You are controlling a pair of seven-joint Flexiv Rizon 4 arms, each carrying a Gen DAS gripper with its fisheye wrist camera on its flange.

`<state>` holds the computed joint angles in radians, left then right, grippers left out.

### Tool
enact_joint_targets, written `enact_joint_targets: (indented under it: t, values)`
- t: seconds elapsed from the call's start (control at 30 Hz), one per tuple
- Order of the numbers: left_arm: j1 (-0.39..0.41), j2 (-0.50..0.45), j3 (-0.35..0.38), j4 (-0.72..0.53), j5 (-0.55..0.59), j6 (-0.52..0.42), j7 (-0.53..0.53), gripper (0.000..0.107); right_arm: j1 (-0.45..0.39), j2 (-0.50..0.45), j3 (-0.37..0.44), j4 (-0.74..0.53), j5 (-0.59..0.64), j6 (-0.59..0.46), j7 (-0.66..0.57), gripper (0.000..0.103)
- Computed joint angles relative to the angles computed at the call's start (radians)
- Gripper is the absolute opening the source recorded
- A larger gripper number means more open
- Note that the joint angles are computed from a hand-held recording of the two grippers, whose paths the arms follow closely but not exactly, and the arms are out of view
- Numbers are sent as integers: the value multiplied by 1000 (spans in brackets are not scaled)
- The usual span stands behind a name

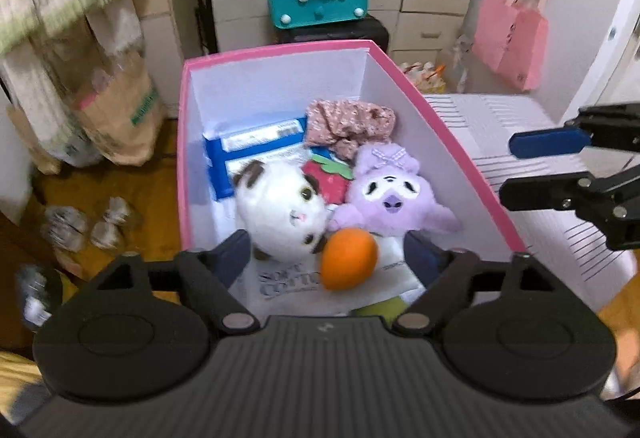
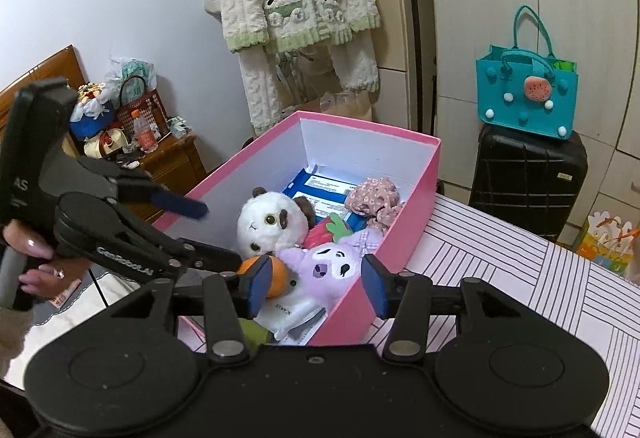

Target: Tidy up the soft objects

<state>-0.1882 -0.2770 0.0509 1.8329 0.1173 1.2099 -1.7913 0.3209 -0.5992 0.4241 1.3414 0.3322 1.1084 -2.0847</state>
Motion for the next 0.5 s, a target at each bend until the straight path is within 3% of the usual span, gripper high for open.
enact_joint_targets:
  t: [0.07,0.2,0.37,0.5]
  values:
    - [-42,9,36,-54,85,-100,-55,97,2,6,-9,6,-4,-5,13,59]
    - [-56,41,26,-96,164,-214,-109,98,-12,14,6,11,15,11,4,61]
    - [-79,76,15,-116,288,-270,-243,98,-20,42,16,46,42,48,-8,66]
    - [-68,123,-5,-77,301,-235,-341,98,-21,85,4,101,39,85,12,73]
